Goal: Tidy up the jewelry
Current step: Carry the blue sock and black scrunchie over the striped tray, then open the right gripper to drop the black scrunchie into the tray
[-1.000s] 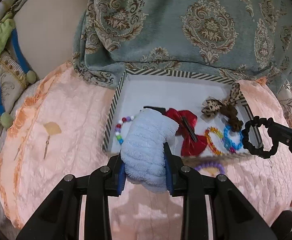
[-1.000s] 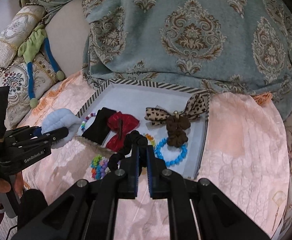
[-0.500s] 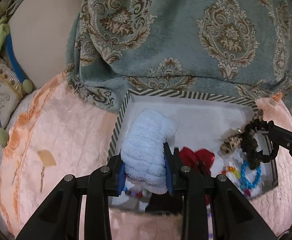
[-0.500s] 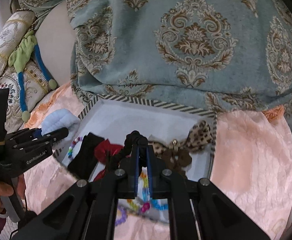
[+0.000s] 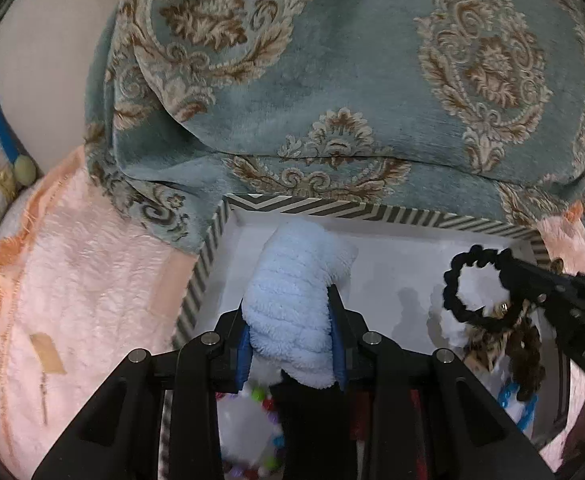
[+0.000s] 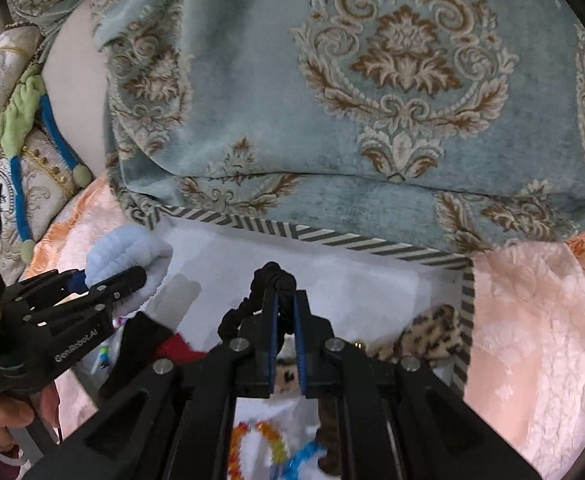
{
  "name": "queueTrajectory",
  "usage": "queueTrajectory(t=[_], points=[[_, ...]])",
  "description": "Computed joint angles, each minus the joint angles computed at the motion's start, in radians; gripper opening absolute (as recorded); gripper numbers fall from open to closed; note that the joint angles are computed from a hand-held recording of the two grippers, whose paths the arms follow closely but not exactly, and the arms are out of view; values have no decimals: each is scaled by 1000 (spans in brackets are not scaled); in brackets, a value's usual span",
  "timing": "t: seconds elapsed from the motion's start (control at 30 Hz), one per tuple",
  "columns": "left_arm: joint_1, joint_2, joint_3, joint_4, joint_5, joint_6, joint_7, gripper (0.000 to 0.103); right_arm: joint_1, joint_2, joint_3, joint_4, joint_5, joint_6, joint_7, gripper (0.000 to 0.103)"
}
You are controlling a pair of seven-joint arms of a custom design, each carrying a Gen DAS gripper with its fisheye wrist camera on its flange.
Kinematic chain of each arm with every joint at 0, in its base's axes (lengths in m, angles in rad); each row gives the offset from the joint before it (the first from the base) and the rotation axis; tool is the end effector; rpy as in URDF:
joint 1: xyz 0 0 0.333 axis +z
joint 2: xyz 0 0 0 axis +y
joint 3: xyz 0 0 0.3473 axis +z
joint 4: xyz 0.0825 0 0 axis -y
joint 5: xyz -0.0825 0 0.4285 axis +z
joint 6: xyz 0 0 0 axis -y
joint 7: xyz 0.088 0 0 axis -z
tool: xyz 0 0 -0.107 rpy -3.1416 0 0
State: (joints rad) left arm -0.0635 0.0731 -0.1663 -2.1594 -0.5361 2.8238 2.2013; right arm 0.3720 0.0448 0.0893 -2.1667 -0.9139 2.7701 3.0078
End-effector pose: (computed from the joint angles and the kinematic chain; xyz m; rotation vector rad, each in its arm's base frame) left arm 0.6144 -0.1159 0.4301 -1.5121 2.2682 -0.8248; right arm 0.5331 0.3027 0.4289 -1.5705 1.9292 -0.5917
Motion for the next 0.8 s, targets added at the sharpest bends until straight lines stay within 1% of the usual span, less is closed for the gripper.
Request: queueTrajectory(t=[0.07, 0.17, 0.27, 0.3, 0.4, 0.43, 0.47, 0.5, 0.53, 0.57, 0.7, 0.8], points=[[-1, 28, -1, 24, -2, -15, -11, 14, -3, 25, -5, 16, 8, 0, -11, 7], [-3, 56, -3, 42, 25, -14, -34, 15, -3, 62, -18, 39, 16, 2, -21, 7], [-5, 76, -4, 48, 56, -10, -57, 15, 2, 90, -28, 54, 44, -15, -46, 7], [-5, 80, -5, 48, 63, -7, -62, 17, 3, 99, -29, 57, 67, -28, -64, 7], [-4, 82, -8, 45, 76, 5, -80, 18, 1, 107, -34, 51, 137, -22, -97, 7], [-3, 83, -10, 47, 75, -1, -84, 19, 4, 106, -37, 50, 140, -25, -96, 12], [-4, 86, -9, 51, 84, -6, -93, 22, 8, 104, -40, 50, 136, -31, -93, 18], [-3, 87, -8, 54, 90, -15, -100, 23, 16, 100, -45, 49, 115, -42, -78, 21], [-3, 87, -6, 57, 98, -21, -108, 24, 20, 95, -48, 47, 97, -47, -66, 28], [-3, 86, -5, 58, 105, -29, -113, 25, 23, 92, -49, 46, 79, -52, -55, 30], [5, 71, -5, 52, 107, -59, -112, 26, 20, 73, -42, 28, 67, -46, -43, 31], [9, 37, -7, 22, 89, -39, -84, 26, 20, 55, -35, 17, 48, -56, -31, 31]])
